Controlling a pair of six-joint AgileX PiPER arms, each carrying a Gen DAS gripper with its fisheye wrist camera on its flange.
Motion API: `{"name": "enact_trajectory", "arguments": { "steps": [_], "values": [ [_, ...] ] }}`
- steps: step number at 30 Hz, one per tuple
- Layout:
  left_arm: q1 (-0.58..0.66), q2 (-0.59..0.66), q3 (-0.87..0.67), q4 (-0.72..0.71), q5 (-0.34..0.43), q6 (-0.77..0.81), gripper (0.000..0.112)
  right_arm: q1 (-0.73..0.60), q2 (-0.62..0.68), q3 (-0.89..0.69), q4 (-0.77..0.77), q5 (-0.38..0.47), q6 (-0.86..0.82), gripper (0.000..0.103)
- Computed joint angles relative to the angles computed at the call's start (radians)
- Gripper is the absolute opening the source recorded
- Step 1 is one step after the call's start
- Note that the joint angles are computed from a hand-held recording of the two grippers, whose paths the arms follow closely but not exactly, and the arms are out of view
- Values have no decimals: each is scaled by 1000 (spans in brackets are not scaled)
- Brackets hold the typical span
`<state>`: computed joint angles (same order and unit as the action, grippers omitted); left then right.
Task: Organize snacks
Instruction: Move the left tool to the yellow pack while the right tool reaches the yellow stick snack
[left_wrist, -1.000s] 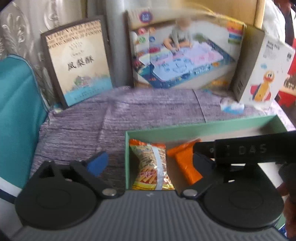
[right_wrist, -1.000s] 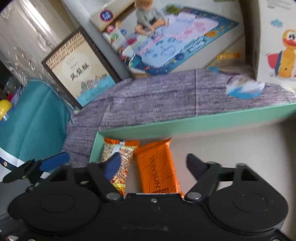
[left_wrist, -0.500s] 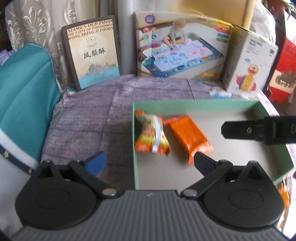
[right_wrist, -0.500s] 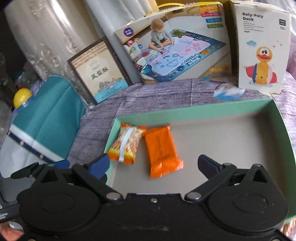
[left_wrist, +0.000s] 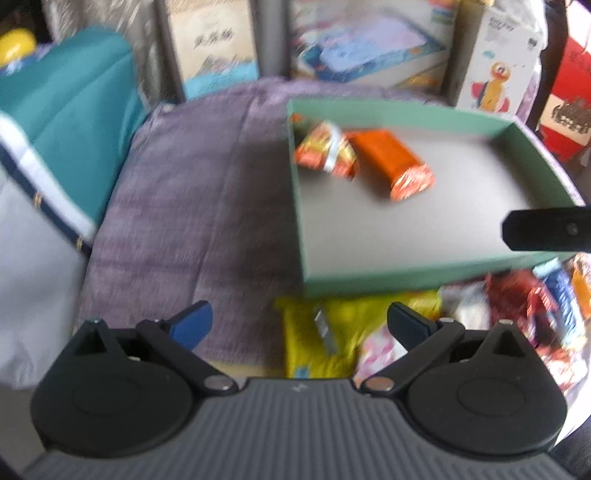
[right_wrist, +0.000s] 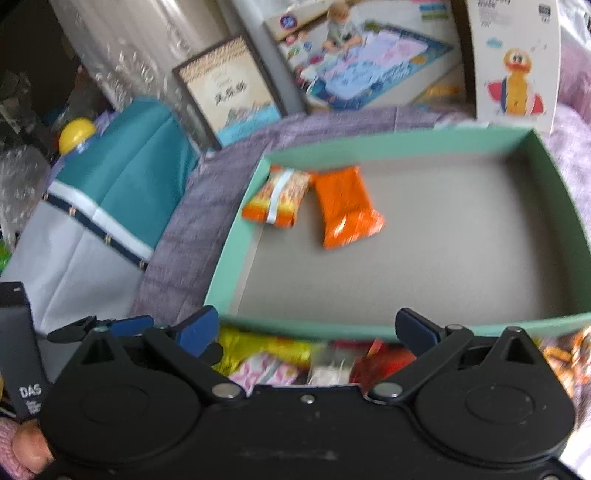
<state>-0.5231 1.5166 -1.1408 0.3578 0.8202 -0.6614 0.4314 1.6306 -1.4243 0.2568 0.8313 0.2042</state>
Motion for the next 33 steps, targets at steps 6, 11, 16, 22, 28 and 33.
{"name": "enact_trajectory", "arguments": {
  "steps": [6,11,16,22,28,33],
  "values": [
    [32,-44,114,-34,-38,20,103,48,13,40,39,-48,-44,79],
    [68,-35,146,-59,-75,28,103,72,53,37,28,-51,-40,35],
    [90,-12,135,-103,-107,66,103,82,90,16,40,-47,-70,35],
    [89,34,128,-117,-136,83,103,93,137,-13,40,-38,-93,35],
    [124,21,178,-108,-154,96,103,91,176,-34,76,-39,-132,36],
    [162,-4,204,-125,-162,120,103,99,187,-58,113,4,-132,36]
  ]
}}
